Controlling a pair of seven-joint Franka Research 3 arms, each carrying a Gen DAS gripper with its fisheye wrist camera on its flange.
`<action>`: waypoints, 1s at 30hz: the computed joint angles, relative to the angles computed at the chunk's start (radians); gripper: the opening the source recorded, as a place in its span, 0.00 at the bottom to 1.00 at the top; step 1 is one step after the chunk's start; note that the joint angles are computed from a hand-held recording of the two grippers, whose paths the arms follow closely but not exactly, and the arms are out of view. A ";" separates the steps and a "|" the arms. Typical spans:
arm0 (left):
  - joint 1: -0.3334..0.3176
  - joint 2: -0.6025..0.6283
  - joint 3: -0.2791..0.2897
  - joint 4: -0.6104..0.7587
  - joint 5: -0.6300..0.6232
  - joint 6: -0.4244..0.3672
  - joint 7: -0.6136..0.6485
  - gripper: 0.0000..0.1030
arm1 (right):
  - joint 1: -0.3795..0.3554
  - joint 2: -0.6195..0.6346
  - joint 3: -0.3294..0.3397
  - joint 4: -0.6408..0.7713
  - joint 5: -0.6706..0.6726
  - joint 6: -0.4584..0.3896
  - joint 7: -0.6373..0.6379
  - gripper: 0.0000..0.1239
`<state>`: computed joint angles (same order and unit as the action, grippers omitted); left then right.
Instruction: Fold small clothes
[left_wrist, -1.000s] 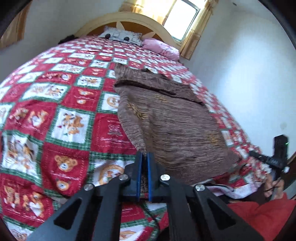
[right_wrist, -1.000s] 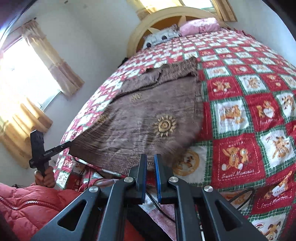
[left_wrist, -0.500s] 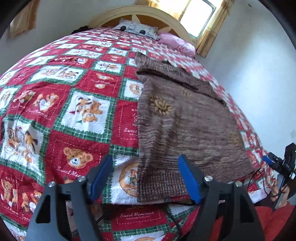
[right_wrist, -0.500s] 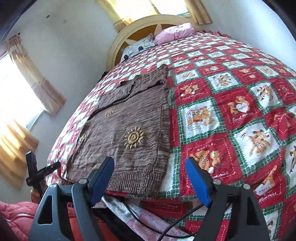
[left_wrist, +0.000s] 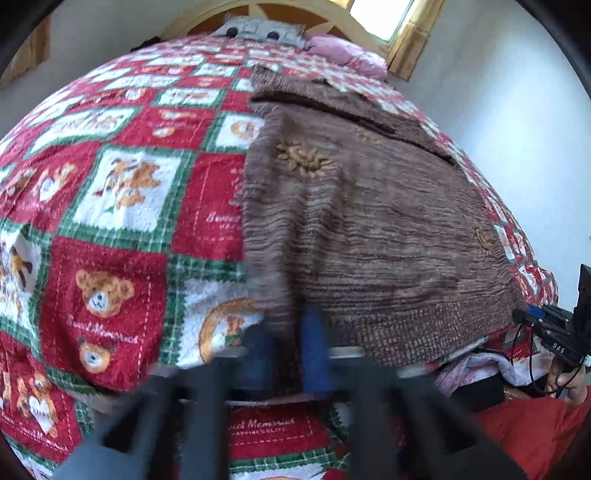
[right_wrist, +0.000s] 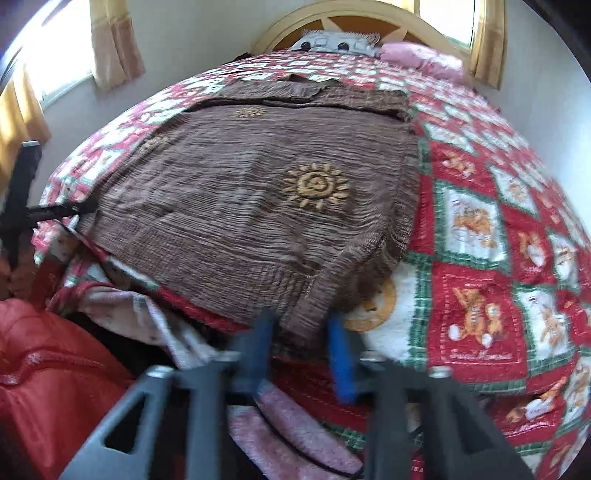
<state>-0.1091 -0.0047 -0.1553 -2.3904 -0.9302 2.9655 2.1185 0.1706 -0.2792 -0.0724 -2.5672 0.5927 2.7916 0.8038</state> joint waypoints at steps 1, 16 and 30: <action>0.002 -0.002 0.002 0.006 -0.054 -0.015 0.033 0.08 | 0.014 0.000 -0.032 0.014 0.049 -0.038 -0.025 0.11; -0.051 -0.182 0.066 0.044 -0.384 -0.111 0.269 0.05 | -0.071 -0.092 -0.145 0.122 0.581 -0.434 -0.246 0.07; -0.011 0.391 0.148 0.693 0.513 -0.234 -0.581 0.06 | -0.194 0.469 -0.026 0.753 0.582 -0.441 -0.008 0.07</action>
